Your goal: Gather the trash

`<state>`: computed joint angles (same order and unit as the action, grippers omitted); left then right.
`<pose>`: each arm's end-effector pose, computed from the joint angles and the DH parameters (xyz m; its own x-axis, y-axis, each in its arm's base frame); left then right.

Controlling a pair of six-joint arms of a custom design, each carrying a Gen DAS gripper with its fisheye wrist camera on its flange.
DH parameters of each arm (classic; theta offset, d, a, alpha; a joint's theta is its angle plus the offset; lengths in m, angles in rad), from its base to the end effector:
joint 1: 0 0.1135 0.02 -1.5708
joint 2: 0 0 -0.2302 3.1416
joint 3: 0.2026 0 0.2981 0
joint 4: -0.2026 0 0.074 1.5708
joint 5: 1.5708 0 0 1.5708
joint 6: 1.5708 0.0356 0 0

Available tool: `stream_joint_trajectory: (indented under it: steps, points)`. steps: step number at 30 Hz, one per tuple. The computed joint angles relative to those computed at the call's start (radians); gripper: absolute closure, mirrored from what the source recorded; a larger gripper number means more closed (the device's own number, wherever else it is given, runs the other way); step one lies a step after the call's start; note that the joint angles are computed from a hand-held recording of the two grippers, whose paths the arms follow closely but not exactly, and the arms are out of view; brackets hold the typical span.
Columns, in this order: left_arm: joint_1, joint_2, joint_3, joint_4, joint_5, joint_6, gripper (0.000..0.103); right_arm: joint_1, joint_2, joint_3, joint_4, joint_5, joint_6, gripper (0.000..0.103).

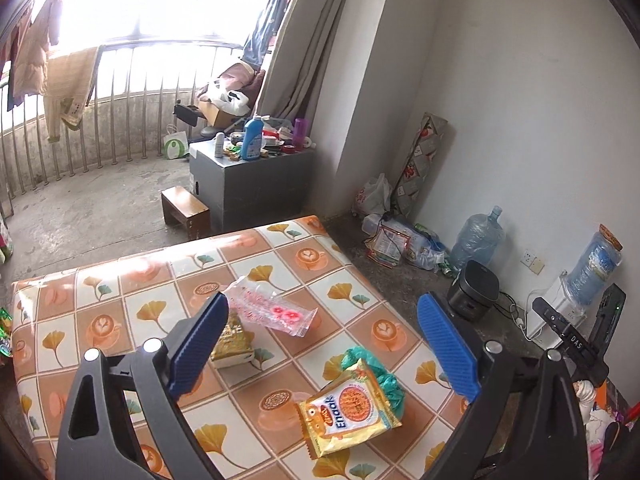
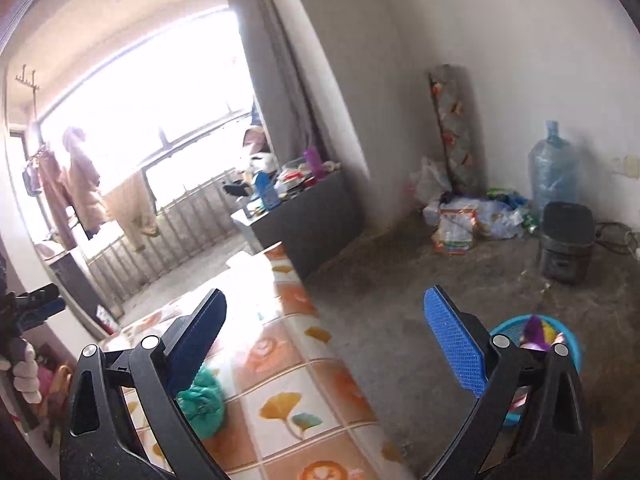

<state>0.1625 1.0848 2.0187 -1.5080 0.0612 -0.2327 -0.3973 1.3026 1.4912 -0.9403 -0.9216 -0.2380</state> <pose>0.1285 0.0189 0.5280 -0.4959 -0.3145 -0.8094 -0.2314 0.9463 -0.2260 0.2916 -0.0916 0.3839 -0.5406 0.0723 -0.8382 -0.4426 0.8229 0.3564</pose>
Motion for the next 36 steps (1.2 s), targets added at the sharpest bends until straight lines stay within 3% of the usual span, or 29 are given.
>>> stream_joint_trajectory:
  steps: [6, 11, 17, 20, 25, 27, 31, 33, 36]
  points:
    - [0.322, -0.106, -0.200, -0.003, 0.252, 0.129, 0.010, 0.181, 0.067, 0.048, -0.188, 0.000, -0.040, 0.009]
    - [0.471, -0.079, -0.310, 0.035, 0.385, 0.199, 0.015, 0.352, 0.121, 0.088, -0.248, 0.048, -0.027, 0.017]
    - [0.524, 0.082, -0.340, 0.081, 0.475, 0.146, 0.023, 0.565, 0.389, 0.373, -0.307, 0.101, -0.016, 0.029]
    - [0.490, 0.177, -0.328, 0.119, 0.428, 0.111, 0.024, 0.662, 0.556, 0.542, -0.341, 0.168, -0.032, 0.037]
    - [0.414, 0.293, -0.307, 0.200, 0.334, 0.096, 0.024, 0.758, 0.808, 0.790, -0.447, 0.261, -0.082, 0.065]
    - [0.387, 0.315, -0.314, 0.227, 0.297, 0.105, 0.034, 0.779, 0.861, 0.834, -0.484, 0.283, -0.105, 0.074]
    - [0.360, 0.326, -0.337, 0.246, 0.228, 0.128, 0.058, 0.785, 0.807, 0.738, -0.498, 0.238, -0.153, 0.090]
    - [0.372, 0.311, -0.357, 0.241, 0.264, 0.151, 0.072, 0.784, 0.720, 0.620, -0.466, 0.234, -0.180, 0.091]
    - [0.380, 0.277, -0.387, 0.220, 0.301, 0.174, 0.082, 0.771, 0.659, 0.541, -0.475, 0.212, -0.213, 0.092]
